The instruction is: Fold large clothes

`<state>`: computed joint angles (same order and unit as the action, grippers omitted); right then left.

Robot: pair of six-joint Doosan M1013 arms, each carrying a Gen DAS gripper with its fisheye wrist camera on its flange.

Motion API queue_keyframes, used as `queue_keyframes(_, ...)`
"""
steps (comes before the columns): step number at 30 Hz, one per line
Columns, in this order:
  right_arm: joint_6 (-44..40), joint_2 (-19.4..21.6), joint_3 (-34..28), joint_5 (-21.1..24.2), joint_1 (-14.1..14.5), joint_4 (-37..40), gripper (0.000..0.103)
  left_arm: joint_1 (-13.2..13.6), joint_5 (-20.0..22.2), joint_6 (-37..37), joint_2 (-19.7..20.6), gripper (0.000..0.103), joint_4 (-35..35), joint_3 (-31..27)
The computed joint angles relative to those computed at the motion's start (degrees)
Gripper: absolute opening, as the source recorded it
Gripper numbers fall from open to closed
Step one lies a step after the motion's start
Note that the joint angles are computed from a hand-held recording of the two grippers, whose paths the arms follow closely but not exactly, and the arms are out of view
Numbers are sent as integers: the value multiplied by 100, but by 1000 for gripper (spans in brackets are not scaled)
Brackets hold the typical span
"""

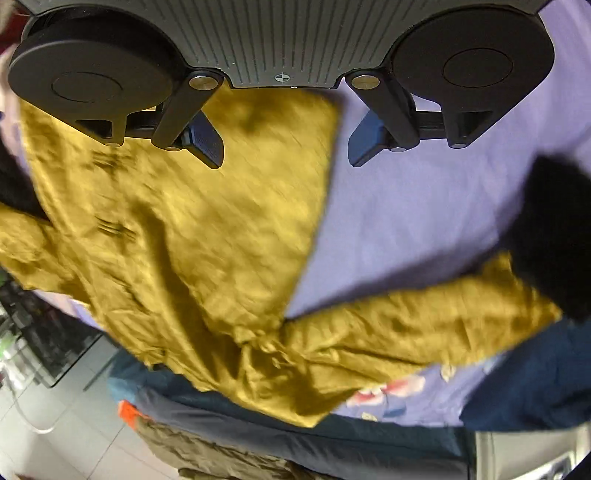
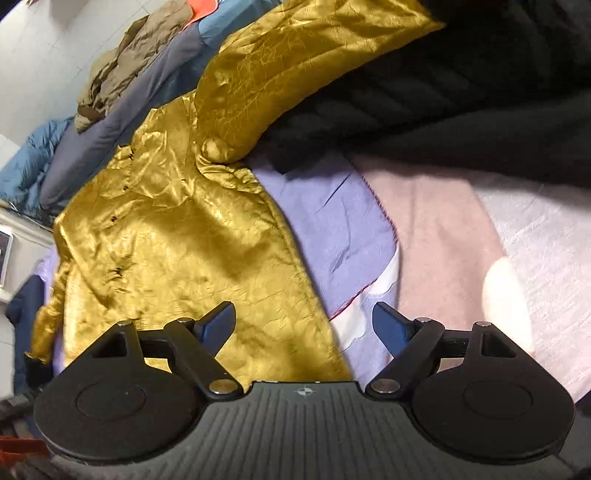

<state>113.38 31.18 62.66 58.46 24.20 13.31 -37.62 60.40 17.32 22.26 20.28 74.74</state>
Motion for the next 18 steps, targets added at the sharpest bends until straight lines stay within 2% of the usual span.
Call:
queue_keyframes(4, -356, 96, -132, 120, 39, -59, 83, 235, 351, 388, 283, 103, -462, -297)
queue_keyframes(6, -462, 150, -155, 160, 61, -5, 83, 293, 377, 687, 411, 103, -831, -381)
queue_keyframes(10, -493, 311, -232, 391, 126, 109, 76, 229, 483, 1139, 621, 103, -1007, -577)
queue_keyframes(13, -548, 371, -195, 458, 165, 314, 71, 201, 533, 1053, 708, 103, -1014, -641)
queue_keyframes(16, -570, 375, -147, 400, 260, 32, 70, 232, 438, 649, 686, 103, -1060, -584)
queue_keyframes(18, -519, 362, -137, 371, 284, -58, 68, 268, 446, 663, 693, 103, -1205, -624)
